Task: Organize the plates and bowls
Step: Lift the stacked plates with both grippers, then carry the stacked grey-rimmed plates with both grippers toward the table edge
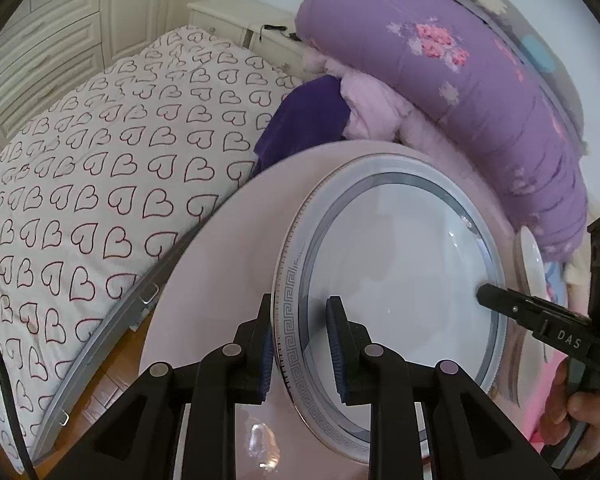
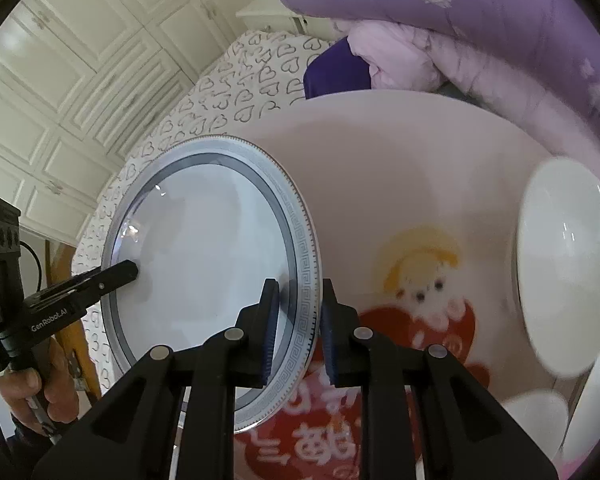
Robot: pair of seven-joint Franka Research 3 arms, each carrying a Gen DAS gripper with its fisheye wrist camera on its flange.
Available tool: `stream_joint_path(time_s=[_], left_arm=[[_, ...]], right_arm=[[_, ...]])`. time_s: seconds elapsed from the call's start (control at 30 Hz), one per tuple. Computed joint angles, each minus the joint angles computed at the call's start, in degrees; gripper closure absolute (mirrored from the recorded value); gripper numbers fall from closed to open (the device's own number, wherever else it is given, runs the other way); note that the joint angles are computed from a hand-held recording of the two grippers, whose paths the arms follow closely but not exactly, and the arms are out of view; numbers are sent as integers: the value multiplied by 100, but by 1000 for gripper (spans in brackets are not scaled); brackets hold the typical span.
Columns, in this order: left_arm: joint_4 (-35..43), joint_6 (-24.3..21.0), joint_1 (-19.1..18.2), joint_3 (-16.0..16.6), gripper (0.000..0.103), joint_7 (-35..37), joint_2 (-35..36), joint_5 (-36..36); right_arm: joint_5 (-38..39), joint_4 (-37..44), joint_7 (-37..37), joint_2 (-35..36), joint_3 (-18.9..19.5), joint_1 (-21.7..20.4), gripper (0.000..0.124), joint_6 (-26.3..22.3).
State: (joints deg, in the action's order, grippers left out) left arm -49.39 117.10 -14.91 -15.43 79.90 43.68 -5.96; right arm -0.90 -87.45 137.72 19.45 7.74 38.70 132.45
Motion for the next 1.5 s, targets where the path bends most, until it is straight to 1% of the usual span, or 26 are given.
stream_joint_path(time_s=[0.03, 0.2, 0.23, 0.37, 0.5, 0.67, 0.77, 0.93, 1.17, 1.27, 1.37, 1.5], left_arm=[[-234, 117, 8, -5, 83, 4, -159, 31], [-865, 194, 21, -22, 84, -23, -619, 44], [-820, 157, -18, -22, 84, -58, -598, 66], [-1147, 266, 1, -63, 84, -23, -845, 35], [-1518, 449, 26, -93, 84, 7, -1180, -4], [-2248, 608, 175, -171, 83, 208, -1804, -228], [-2729, 678, 272, -194, 83, 388, -2233, -425], [-3748, 851, 379, -174, 83, 739, -3108, -850], [-5020, 935, 311, 41, 83, 1181, -4186, -1331], [-5350, 899, 210, 132, 83, 1228, -4461, -1428], [-5715, 961, 97, 190, 83, 1261, -4746, -1425], [-5953, 1020, -39, 237, 82, 1234, -4893, -1317]], right_arm=[[12, -74, 25, -50, 6, 7, 105, 30], [150, -589, 220, -343, 73, -9, 105, 262], [177, -707, 289, -404, 84, -13, 104, 321], [81, -982, 494, -631, 123, 3, 105, 436], [-186, -1079, 704, -848, 160, 35, 105, 402], [-537, -1323, 1072, -1251, 270, 74, 105, 346], [-724, -1433, 1283, -1458, 384, 90, 105, 217], [-933, -1838, 1677, -1854, 603, 118, 105, 214], [-931, -2500, 2151, -2330, 958, 146, 105, 387], [-925, -2707, 2366, -2461, 1093, 176, 105, 449], [-925, -2884, 2569, -2563, 1210, 212, 105, 488], [-892, -3037, 2724, -2615, 1290, 243, 105, 533]])
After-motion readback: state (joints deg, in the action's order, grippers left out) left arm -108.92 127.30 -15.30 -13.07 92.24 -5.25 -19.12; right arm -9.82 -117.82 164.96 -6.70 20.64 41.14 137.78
